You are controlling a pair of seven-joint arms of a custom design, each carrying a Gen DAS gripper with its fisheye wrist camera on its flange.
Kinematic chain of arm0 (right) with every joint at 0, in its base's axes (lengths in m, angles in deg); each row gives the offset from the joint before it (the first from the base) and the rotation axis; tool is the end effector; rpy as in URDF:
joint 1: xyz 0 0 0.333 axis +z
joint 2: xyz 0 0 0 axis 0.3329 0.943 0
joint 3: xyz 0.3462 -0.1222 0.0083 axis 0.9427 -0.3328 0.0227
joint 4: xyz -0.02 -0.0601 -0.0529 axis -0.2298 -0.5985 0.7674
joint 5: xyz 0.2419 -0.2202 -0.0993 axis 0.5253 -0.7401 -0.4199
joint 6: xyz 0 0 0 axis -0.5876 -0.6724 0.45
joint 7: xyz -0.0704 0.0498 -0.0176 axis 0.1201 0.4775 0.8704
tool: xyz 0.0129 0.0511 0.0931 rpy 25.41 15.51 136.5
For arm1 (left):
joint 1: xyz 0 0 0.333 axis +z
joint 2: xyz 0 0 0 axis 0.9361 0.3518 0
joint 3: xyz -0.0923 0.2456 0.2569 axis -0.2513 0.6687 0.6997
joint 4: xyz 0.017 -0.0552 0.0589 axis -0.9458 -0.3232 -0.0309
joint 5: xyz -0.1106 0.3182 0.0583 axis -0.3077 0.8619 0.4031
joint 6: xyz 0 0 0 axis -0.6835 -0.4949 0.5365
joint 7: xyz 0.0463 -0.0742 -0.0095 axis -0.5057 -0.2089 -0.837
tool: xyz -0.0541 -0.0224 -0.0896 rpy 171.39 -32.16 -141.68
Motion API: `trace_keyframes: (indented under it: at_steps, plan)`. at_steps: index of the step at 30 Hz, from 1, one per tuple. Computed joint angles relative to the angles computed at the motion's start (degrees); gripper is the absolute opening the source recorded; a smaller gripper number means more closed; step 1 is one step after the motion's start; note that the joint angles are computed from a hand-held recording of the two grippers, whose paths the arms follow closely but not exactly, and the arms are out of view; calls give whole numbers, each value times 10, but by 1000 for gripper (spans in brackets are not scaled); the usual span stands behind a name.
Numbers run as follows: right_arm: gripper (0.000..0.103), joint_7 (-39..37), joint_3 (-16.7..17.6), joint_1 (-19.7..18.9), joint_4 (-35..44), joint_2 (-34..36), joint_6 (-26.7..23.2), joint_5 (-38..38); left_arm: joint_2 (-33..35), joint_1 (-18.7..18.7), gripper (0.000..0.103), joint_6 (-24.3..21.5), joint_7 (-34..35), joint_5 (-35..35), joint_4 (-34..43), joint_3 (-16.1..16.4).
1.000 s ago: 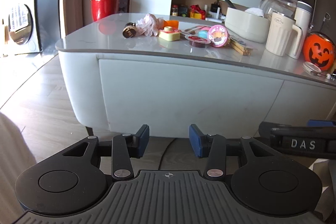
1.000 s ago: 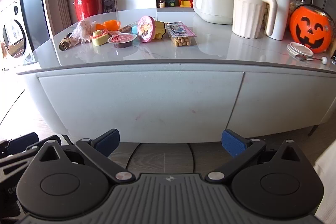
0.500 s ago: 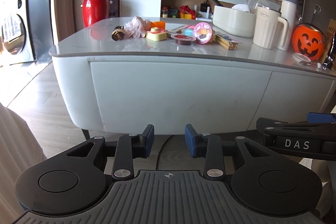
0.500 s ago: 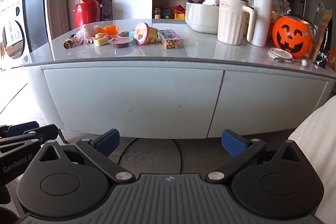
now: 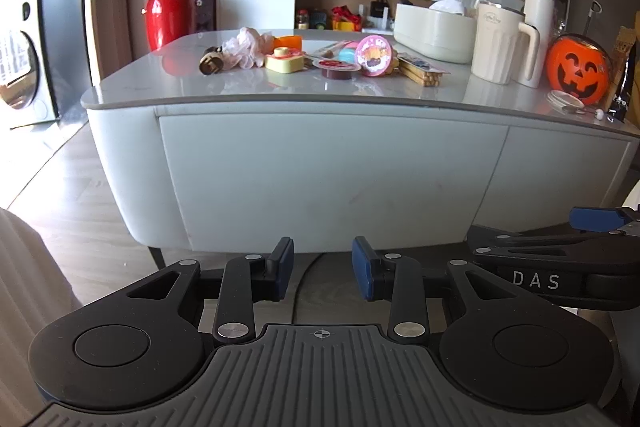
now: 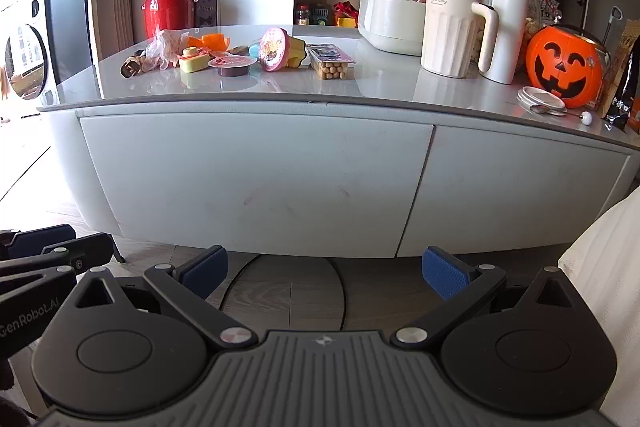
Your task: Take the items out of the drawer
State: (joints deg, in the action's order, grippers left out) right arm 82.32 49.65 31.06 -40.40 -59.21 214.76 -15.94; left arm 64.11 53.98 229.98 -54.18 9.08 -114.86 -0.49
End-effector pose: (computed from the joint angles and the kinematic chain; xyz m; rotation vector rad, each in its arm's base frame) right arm 0.7167 0.1303 0.5639 -1.8722 1.3674 -0.7340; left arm 0.6219 -0.2379 0.5844 -1.6549 1.6512 -0.8960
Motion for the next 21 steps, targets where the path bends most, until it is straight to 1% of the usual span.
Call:
trace_keyframes:
  at_steps: [7,21]
  plan:
    - [103,-13,7,-3,-1,-1,0,3,1,0,37,0,2,-3,1,0]
    - [103,-17,7,-4,2,0,-3,10,1,0,37,0,3,-3,0,0]
